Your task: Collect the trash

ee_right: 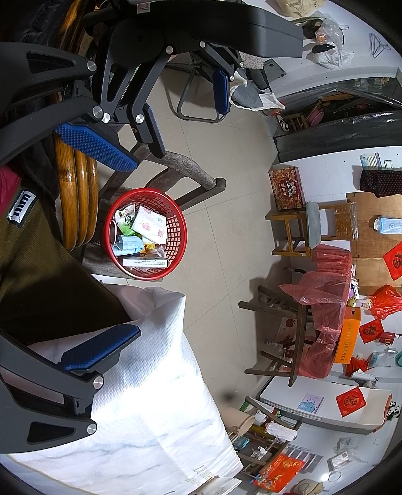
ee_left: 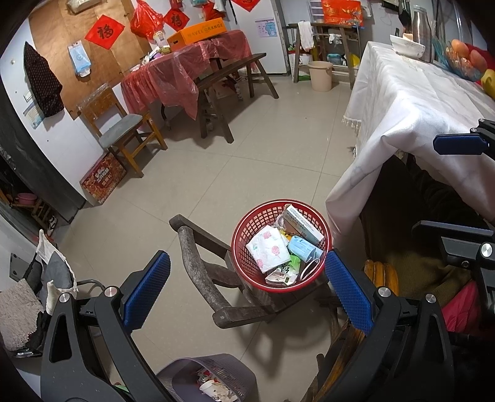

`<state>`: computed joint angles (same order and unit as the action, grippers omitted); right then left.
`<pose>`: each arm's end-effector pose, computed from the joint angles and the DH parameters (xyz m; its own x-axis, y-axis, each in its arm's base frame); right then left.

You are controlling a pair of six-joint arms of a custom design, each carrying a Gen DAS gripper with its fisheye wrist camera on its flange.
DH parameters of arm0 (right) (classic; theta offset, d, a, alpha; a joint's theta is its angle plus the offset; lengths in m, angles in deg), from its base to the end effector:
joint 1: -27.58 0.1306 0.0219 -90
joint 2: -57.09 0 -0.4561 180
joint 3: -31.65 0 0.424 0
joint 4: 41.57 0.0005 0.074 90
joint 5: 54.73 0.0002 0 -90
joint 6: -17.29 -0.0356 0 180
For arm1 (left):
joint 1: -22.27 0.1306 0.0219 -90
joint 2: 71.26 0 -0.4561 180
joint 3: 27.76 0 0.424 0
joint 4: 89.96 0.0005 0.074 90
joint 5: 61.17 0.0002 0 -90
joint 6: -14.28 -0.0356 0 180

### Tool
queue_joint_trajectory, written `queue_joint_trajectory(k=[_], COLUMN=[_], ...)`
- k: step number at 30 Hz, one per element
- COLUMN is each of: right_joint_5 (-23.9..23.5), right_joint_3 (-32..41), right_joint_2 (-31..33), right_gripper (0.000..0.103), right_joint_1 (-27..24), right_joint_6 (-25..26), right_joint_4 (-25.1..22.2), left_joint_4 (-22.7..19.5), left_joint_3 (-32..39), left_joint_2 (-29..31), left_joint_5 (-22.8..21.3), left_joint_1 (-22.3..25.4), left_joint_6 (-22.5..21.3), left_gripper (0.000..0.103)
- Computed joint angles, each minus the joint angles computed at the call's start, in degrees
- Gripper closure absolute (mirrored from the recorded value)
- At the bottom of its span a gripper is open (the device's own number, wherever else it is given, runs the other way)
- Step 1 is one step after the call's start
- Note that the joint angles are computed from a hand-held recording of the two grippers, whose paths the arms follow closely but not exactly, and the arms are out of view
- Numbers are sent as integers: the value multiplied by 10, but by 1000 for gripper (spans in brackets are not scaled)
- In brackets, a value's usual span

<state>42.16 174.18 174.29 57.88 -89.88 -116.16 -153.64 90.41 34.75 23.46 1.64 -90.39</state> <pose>0.5937 0.3414 0.6347 -0.7529 -0.1005 -0.6504 -0.2209 0.9695 0.1058 0.5907 -0.2194 0.5725 -0.6337 0.5080 -0.5834 0.4722 0.8514 0.2285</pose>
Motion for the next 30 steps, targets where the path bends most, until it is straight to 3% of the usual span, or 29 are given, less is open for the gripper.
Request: queue_joint_trajectory(k=[30], right_joint_5=[4], right_joint_3=[-4], right_joint_2=[-2], right_gripper=[6], right_joint_1=[5], right_joint_6=[-6], right_joint_4=[6], left_joint_4=[3], left_joint_3=[-7], left_joint_2=[-3], left_joint_5=[4], left_joint_1=[5], left_joint_6=[-12], left_gripper=[7])
